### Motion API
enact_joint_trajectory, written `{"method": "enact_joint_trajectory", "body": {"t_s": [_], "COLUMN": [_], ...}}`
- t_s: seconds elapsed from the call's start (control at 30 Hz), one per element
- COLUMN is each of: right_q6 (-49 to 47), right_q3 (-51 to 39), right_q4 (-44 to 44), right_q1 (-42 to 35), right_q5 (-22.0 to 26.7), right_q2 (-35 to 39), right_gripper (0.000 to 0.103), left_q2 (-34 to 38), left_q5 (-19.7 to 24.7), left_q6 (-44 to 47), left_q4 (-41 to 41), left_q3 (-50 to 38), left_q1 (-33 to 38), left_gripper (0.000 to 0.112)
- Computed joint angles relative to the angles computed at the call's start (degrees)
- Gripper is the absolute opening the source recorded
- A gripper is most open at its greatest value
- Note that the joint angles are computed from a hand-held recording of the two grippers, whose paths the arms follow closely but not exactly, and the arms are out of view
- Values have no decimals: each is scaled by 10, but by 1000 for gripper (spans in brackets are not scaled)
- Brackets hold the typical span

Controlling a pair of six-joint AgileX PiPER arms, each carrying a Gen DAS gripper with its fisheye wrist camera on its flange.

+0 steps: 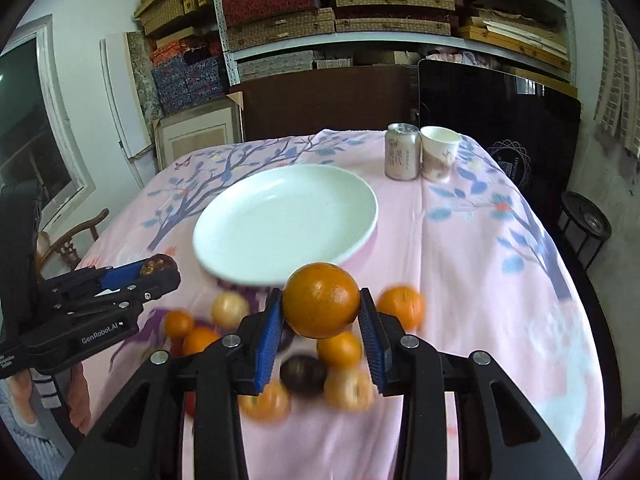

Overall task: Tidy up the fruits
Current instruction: 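Carry both fruits over the white plate and open both tools to drop them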

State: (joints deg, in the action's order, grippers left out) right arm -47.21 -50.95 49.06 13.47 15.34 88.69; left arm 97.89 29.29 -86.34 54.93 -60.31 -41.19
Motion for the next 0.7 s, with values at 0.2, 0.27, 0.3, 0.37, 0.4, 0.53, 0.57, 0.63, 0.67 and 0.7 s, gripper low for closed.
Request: {"method": "enact_joint_trajectory", "body": {"t_s": [0.2, 0.27, 0.3, 0.37, 0.4, 0.53, 0.57, 0.63, 0.67, 0.7], "right_q6": [197, 237, 249, 246, 233, 211, 193, 166, 144, 118], "right_q3": [-208, -256, -268, -287, -288, -268, -258, -235, -215, -194], "right_q4": [-155, -190, -200, -190, -174, -156, -138, -109, -86, -61], "right_q1": [25, 32, 36, 35, 33, 30, 27, 21, 18, 15], "right_q5": [42, 55, 56, 62, 61, 40, 37, 29, 20, 8], "right_q2": [189, 233, 244, 263, 266, 258, 252, 235, 221, 205], "right_gripper": [38, 38, 38, 39, 43, 55, 55, 55, 55, 55], "left_q2": [100, 124, 134, 143, 144, 135, 129, 116, 105, 94], "left_q5": [-27, -44, -46, -54, -59, -80, -81, -73, -68, -62], "left_q6": [159, 217, 241, 243, 241, 217, 205, 154, 128, 102], "left_q4": [-119, -175, -197, -196, -194, -178, -165, -114, -89, -64], "left_q3": [-120, -141, -150, -149, -146, -132, -125, -107, -93, -80], "left_q1": [86, 109, 116, 121, 123, 124, 121, 110, 104, 98], "left_gripper": [41, 41, 41, 46, 56, 68, 68, 69, 69, 71]}}
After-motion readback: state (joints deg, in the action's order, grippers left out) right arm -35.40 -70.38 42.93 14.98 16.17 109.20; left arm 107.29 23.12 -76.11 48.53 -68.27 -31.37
